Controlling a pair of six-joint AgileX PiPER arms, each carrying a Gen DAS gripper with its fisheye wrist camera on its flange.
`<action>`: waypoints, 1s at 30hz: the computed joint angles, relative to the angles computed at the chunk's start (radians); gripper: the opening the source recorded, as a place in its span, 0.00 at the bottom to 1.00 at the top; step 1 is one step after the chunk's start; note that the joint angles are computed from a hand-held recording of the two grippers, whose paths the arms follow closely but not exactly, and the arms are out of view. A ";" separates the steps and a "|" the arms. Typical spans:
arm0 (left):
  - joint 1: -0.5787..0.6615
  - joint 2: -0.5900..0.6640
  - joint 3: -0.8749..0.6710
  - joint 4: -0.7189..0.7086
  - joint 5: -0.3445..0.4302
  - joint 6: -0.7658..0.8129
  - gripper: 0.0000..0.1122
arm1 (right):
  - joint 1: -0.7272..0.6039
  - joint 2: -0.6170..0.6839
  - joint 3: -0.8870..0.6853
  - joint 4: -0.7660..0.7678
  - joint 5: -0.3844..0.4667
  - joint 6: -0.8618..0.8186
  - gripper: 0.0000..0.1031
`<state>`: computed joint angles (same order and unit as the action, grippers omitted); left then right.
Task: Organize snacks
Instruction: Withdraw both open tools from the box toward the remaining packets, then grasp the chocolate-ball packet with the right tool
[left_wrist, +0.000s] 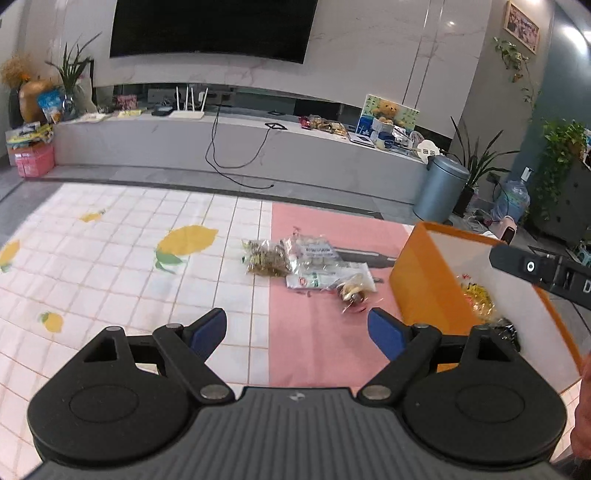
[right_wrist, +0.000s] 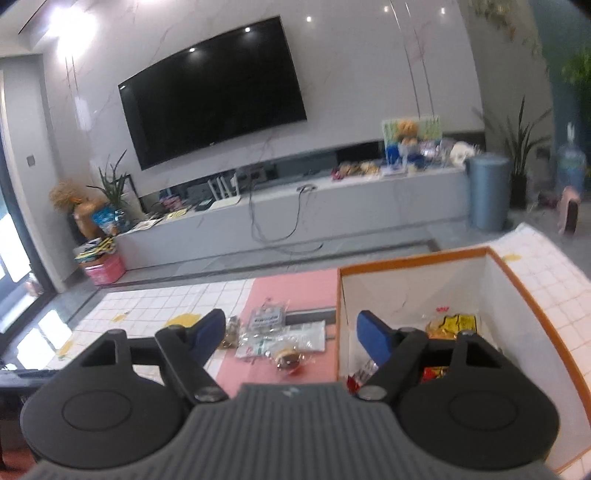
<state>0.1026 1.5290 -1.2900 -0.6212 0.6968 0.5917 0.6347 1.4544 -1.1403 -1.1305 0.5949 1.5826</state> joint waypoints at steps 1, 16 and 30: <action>0.007 0.015 0.008 -0.024 -0.006 0.022 0.90 | 0.021 0.020 -0.002 -0.043 0.009 0.036 0.72; 0.094 0.240 -0.135 0.085 -0.002 -0.175 0.90 | 0.130 0.501 -0.421 -0.119 0.276 -0.096 0.61; 0.099 0.412 -0.295 0.125 0.120 -0.219 0.90 | -0.030 0.919 -0.957 0.249 0.368 -0.461 0.70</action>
<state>0.2019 1.9413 -1.5855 -0.4960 0.8167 0.3729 0.6051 2.3729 -2.0972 -0.8818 0.9624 1.1216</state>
